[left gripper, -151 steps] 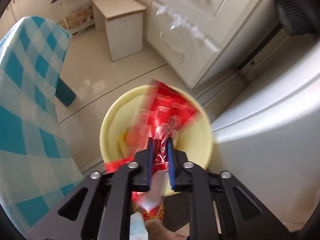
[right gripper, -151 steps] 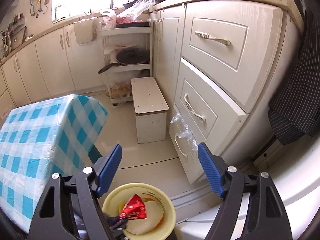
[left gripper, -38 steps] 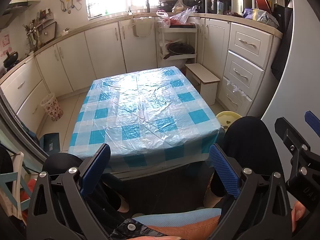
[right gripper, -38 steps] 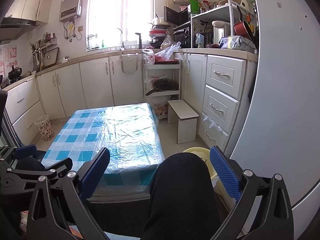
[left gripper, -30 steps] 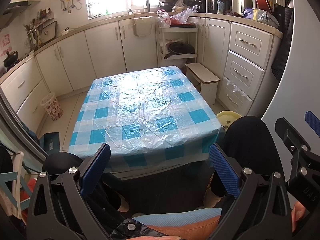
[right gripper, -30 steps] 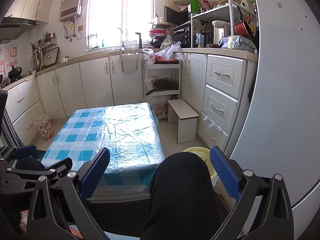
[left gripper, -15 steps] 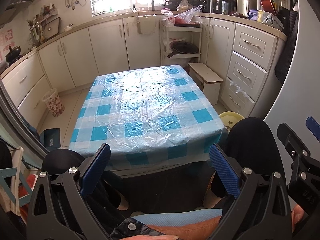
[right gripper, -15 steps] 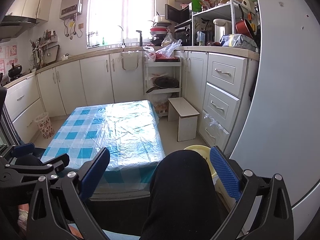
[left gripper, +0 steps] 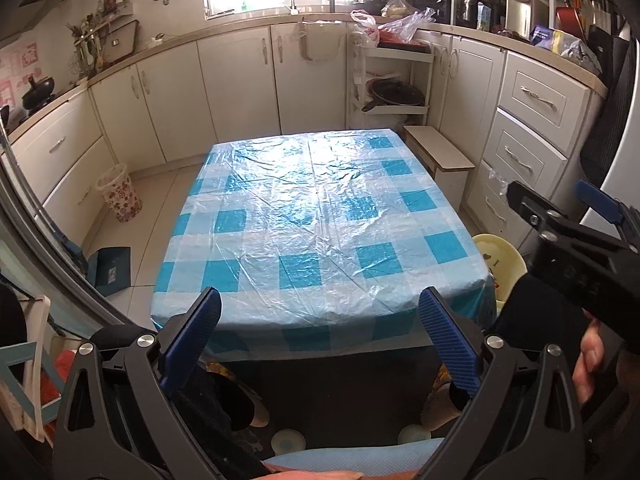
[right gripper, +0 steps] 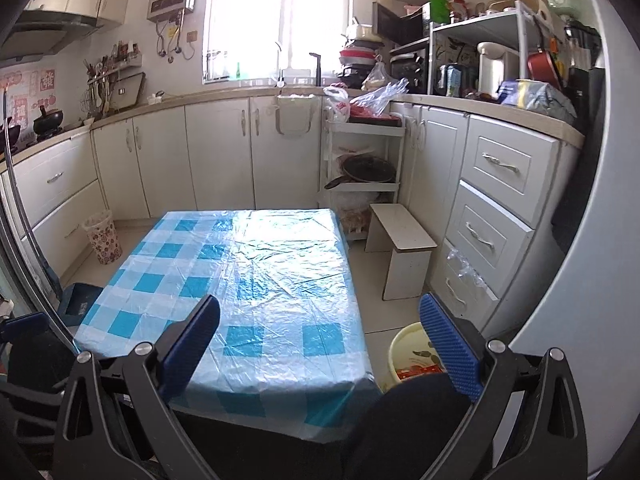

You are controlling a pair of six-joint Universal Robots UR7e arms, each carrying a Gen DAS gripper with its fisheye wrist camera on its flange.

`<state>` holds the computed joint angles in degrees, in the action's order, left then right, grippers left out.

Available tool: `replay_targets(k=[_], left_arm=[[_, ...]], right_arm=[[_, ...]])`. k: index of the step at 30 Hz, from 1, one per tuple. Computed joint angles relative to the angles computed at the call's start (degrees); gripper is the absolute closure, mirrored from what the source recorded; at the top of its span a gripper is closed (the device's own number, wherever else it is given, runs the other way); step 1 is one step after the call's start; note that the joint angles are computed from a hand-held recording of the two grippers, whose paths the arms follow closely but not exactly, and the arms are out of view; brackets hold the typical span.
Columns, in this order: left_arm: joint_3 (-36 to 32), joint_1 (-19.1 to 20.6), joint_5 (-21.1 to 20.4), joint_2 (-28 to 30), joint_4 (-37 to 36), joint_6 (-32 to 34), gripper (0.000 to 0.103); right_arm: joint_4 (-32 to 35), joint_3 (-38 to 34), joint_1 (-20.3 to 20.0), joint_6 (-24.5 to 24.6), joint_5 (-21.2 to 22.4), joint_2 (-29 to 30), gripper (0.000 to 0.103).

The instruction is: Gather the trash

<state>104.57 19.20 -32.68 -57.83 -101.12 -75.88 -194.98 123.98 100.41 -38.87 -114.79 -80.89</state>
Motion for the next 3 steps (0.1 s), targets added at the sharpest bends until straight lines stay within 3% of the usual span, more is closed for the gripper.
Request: replay_targets(k=[3], left_arm=[[-0.53, 2.20, 0.30, -0.09, 0.79, -0.02, 0.008]], right_arm=[[4.22, -5.64, -0.91, -0.18, -1.14, 5.96, 0.007]])
